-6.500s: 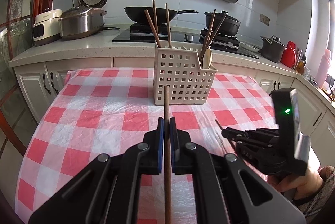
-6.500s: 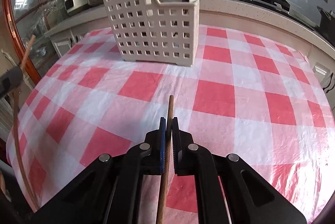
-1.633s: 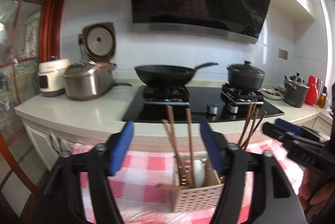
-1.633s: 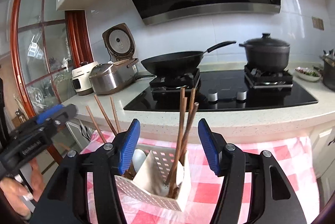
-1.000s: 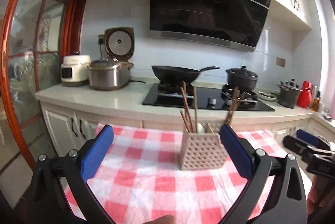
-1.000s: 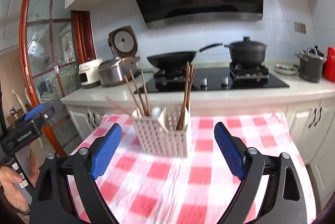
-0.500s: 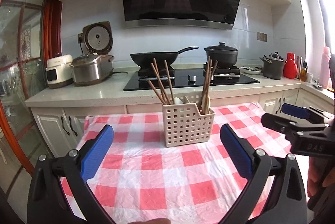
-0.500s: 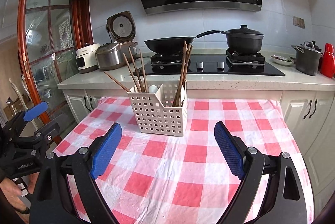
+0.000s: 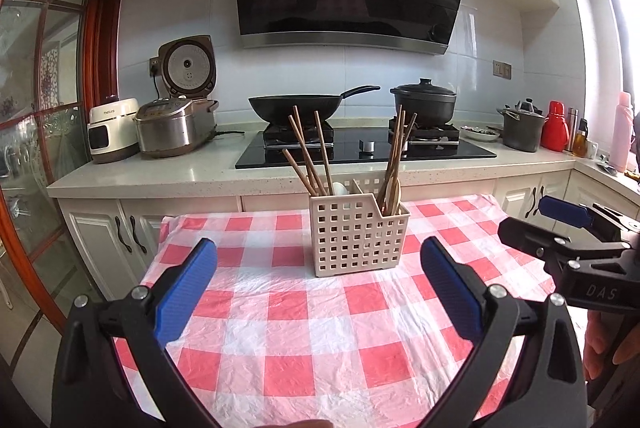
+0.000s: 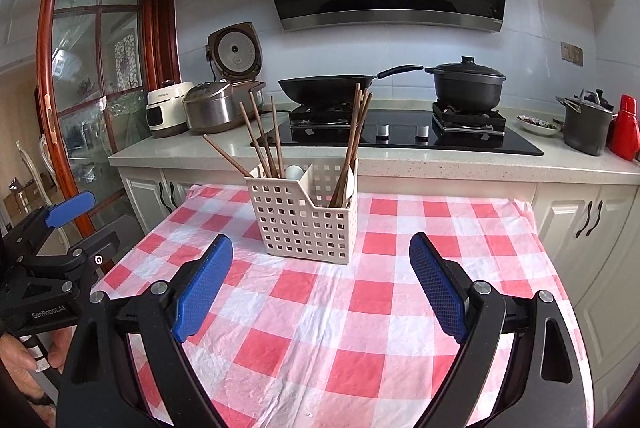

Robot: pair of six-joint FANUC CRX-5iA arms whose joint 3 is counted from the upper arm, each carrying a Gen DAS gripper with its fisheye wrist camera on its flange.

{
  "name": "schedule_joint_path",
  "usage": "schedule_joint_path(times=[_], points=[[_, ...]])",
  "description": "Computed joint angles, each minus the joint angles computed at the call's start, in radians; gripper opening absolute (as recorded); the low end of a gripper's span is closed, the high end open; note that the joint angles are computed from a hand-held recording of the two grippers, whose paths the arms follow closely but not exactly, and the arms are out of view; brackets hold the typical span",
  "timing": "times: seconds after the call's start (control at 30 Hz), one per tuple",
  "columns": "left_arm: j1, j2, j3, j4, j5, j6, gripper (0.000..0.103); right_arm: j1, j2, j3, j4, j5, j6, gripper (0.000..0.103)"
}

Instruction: Organize utensils

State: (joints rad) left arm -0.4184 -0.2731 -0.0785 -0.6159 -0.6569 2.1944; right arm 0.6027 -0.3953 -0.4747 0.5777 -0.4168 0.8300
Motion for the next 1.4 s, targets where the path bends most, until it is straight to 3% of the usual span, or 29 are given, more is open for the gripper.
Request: schedule_joint_path(times=[1.4], points=[[0.019, -0.010, -0.014, 0.041, 0.001, -0.026, 0.098, 0.008, 0.011, 0.011, -0.028, -0.018, 0.011, 0.084]])
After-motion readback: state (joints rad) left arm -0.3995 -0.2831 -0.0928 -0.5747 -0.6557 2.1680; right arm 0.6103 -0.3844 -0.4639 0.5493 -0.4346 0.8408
